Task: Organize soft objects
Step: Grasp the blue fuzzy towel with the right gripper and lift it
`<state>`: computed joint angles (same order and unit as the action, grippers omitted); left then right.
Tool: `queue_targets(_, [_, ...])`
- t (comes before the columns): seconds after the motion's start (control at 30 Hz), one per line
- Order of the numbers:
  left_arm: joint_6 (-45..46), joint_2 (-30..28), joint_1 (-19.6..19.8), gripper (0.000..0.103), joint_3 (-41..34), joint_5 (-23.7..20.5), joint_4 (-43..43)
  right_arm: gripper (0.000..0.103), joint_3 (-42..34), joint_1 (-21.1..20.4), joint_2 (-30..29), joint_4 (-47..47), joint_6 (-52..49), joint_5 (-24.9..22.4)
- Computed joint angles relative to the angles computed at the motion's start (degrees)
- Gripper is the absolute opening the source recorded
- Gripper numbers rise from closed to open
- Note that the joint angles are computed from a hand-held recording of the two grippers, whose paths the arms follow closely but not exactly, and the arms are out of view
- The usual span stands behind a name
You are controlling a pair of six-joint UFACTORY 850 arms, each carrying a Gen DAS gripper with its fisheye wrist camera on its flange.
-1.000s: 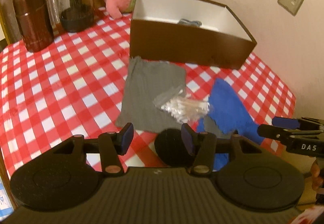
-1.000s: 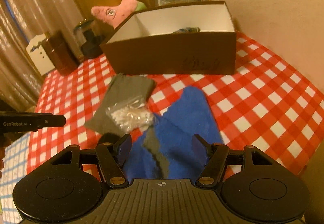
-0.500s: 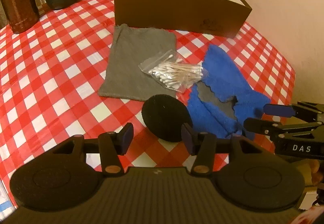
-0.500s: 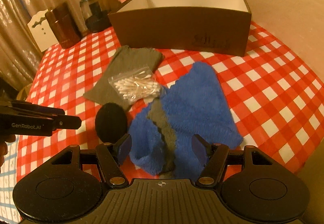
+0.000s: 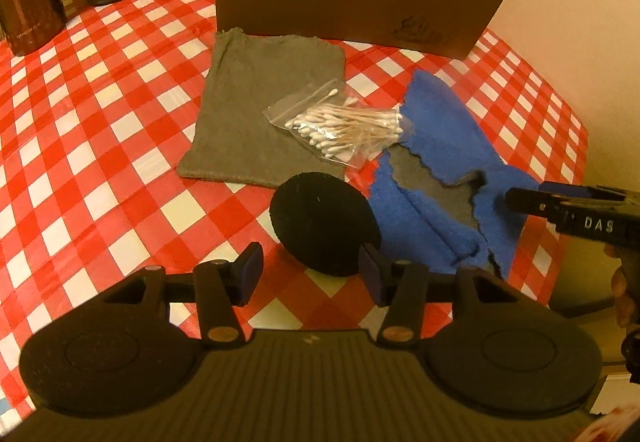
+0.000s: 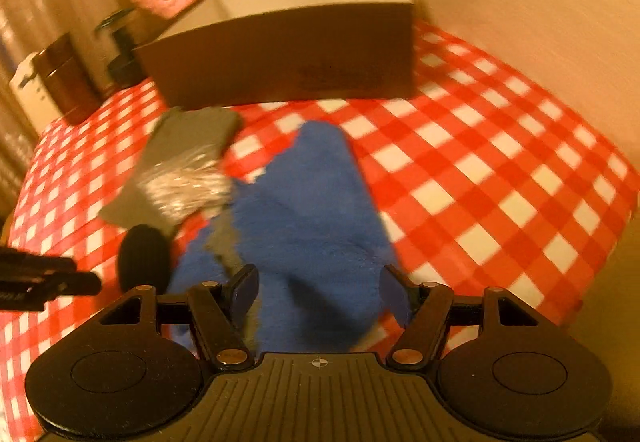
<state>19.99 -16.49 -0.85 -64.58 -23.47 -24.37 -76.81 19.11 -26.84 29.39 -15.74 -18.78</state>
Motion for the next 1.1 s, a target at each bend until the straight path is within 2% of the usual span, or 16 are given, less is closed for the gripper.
queue_targets(0.1, [-0.04, -0.84, 0.06, 0.05, -0.42, -0.68, -0.66, 0.081, 0.06, -1.23, -1.01, 4.35, -1.67, 0.39])
queue_targets(0.27, [-0.97, -1.56, -0.23, 0.05, -0.75, -0.74, 0.1, 0.084, -0.5, -2.6, -3.04, 19.12, -12.37, -2.02])
queue_targets(0.37, [-1.26, -1.96, -0.28, 0.05, -1.02, -0.84, 0.45, 0.088, -0.62, -2.14, -3.44, 24.33, -17.33, -3.21])
queue_targets(0.4, [-1.42, -2.09, -0.32, 0.05, -1.12, -0.83, 0.54, 0.092, -0.62, -1.77, -3.37, 25.02, -18.54, -3.13])
queue_targets(0.57, [-1.96, -2.73, -0.41, 0.05, -1.62, -0.65, 0.35, 0.099, -1.91, 0.27, -3.71, 24.41, -20.92, -4.45])
queue_targets(0.63, [-2.47, -3.05, -0.49, 0.05, -1.91, -0.71, 0.79, 0.103, -2.69, 1.29, -4.14, 20.67, -18.38, -4.62])
queue_targets(0.77, [-3.28, -3.22, -0.62, 0.05, -2.14, -0.63, 1.68, 0.103, -3.42, 4.47, -5.13, 0.31, -5.86, -1.58])
queue_targets(0.97, [-3.84, -3.64, -0.56, 0.05, -2.5, -0.83, 2.22, 0.102, -2.79, 5.99, -5.47, -14.07, 3.16, 1.1])
queue_targets(1.03, [-3.29, -3.76, -0.61, 0.05, -2.6, -0.92, 1.77, 0.096, -2.48, 6.24, -5.34, -18.02, 5.42, 1.74])
queue_targets(1.1, [-1.58, -3.89, -0.64, 0.05, -2.6, -1.0, 0.36, 0.082, -2.35, 5.86, -4.98, -15.35, 1.89, 1.79])
